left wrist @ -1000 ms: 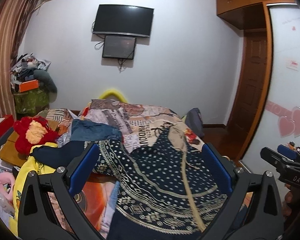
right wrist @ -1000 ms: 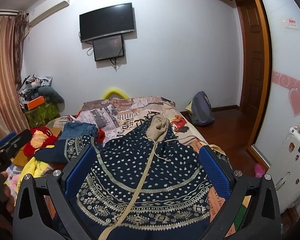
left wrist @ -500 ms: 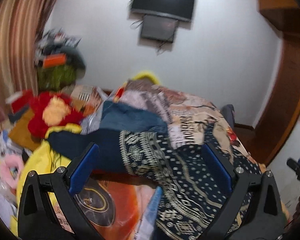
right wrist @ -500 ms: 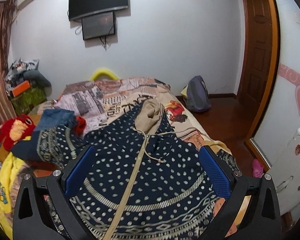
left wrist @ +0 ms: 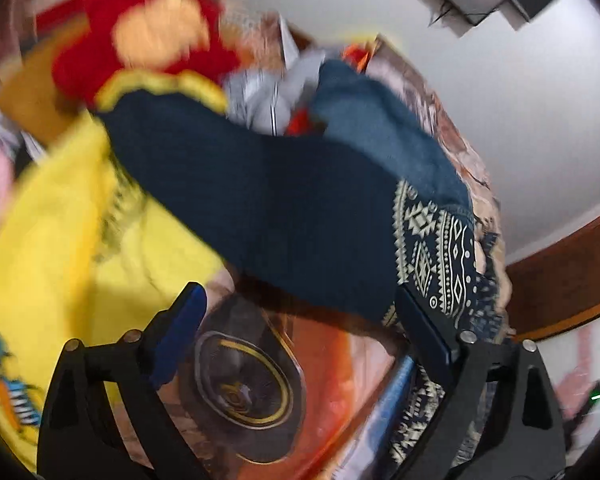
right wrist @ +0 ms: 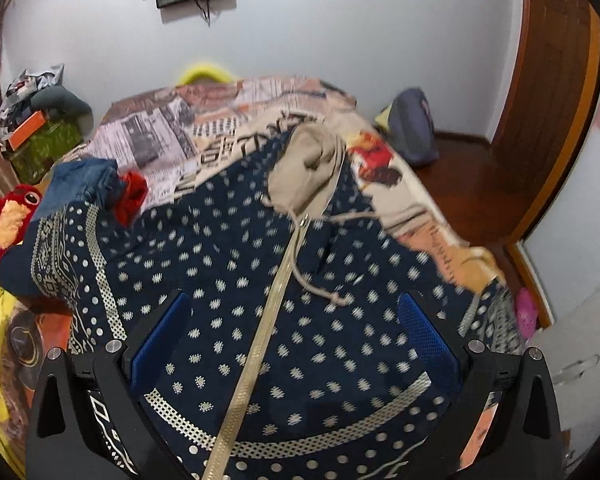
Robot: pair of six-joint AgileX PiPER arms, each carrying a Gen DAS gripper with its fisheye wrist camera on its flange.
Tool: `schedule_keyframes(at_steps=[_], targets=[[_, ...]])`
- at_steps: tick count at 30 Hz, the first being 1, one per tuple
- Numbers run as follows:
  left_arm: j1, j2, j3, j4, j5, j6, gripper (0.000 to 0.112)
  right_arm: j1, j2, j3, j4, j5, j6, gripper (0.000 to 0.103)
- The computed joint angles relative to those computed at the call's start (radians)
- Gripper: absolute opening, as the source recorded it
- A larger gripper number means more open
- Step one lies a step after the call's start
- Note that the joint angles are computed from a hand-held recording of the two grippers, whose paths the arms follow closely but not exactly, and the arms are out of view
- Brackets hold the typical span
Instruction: Fold large clothes
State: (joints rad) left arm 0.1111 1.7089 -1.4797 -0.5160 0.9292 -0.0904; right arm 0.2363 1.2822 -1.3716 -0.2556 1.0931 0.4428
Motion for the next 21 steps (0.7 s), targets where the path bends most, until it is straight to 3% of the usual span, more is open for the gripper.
schedule_keyframes(at_steps=[2, 4, 14, 17, 21], targets=[[0.048, 0.057, 0.005, -0.124, 0.030, 0.071, 0.090, 0.015, 0.010, 0.010, -0.015, 0.001, 0.016, 0.103], [0.062, 0.101, 0.000, -0.157, 0.028, 0.073, 0.088, 0.031, 0.020, 0.017, -0.036, 0.000, 0.025, 0.103], [0.102, 0.219, -0.105, -0.186, -0.038, 0.085, 0.062, 0.097, 0.070, 0.009, -0.129, 0.013, 0.043, 0.103], [0.097, 0.250, -0.177, -0.102, -0.031, 0.022, 0.045, 0.115, 0.074, 0.011, -0.151, 0.022, 0.043, 0.103], [0.040, 0.299, -0.329, 0.175, -0.006, -0.132, 0.006, 0.132, 0.076, -0.003, -0.178, 0.040, 0.038, 0.103]])
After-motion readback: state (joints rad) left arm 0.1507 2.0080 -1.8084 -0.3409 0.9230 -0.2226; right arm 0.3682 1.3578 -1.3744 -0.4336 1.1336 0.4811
